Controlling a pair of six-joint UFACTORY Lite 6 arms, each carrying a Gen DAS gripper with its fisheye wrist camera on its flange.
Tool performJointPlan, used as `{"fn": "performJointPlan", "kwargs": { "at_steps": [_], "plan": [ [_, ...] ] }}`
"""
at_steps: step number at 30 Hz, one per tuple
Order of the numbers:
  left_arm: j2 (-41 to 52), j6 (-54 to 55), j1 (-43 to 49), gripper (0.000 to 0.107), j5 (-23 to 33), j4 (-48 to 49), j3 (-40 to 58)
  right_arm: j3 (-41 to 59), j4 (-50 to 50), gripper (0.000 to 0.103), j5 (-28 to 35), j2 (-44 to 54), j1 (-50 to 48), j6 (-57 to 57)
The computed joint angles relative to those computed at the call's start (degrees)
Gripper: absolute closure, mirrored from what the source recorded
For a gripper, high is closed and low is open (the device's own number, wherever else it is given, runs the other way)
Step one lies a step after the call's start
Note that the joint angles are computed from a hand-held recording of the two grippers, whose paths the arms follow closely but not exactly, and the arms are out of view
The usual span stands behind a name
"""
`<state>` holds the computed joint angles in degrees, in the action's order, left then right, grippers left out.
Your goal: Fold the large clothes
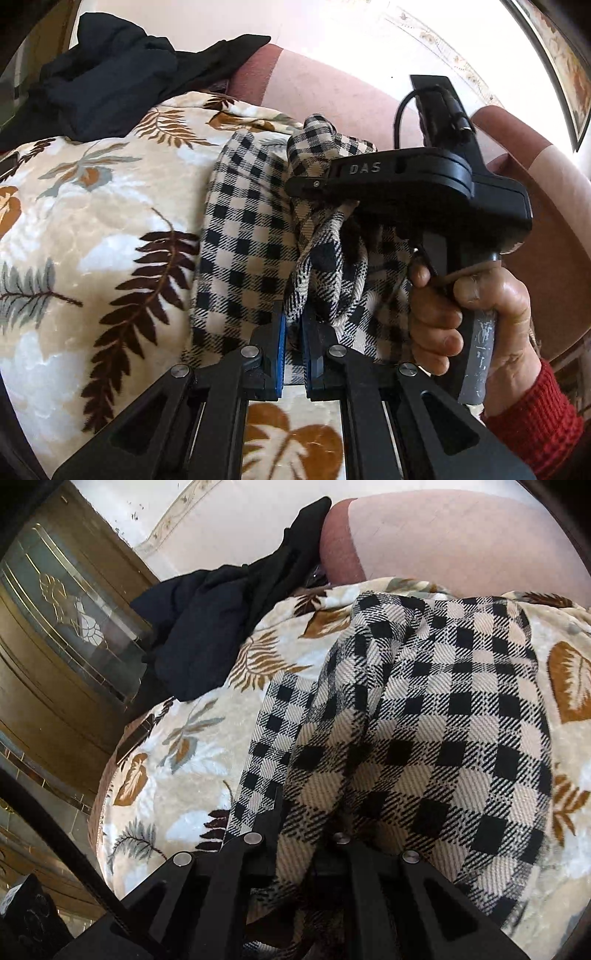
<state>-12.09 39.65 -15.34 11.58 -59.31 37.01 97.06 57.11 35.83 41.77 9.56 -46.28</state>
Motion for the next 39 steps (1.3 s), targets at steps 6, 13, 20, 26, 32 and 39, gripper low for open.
{"fn": "performJointPlan", "kwargs": {
  "at_steps": [6,13,20,26,32,39],
  "plan": [
    [2.8,8.3,2.2,0.1,1.3,-8.7,0.2,0.2,-0.5,0.094,-1.6,1.4,1.4,0.5],
    [2.1,14.3,4.8,0.074,2.9,-13.5,-0.7,-0.5,2.6,0.077,1.5,0.1,-0.5,-2.3],
    [-4.5,9.4,9.4,0.069,3.2,-9.1,-1.0,-11.2,12.3,0.051,4.7,-9.9,-7.0,-9.6],
    [-2.1,11.1,11.8,0.064,6.1,-12.7,2.6,-15.1,14.9,0.05,10.2,-13.9,-12.3,-10.7],
    [9.3,8.4,2.8,0.047,2.6,-7.9,13.8,-21.5,11.6,0.045,10.8,-25.1,-17.9,-9.2],
    [34.0,-0.1,-2.5,0.049,9.8,0.5,36.0,-27.8,5.5,0.045,6.7,-29.0,-23.6,-10.7]
  ]
}}
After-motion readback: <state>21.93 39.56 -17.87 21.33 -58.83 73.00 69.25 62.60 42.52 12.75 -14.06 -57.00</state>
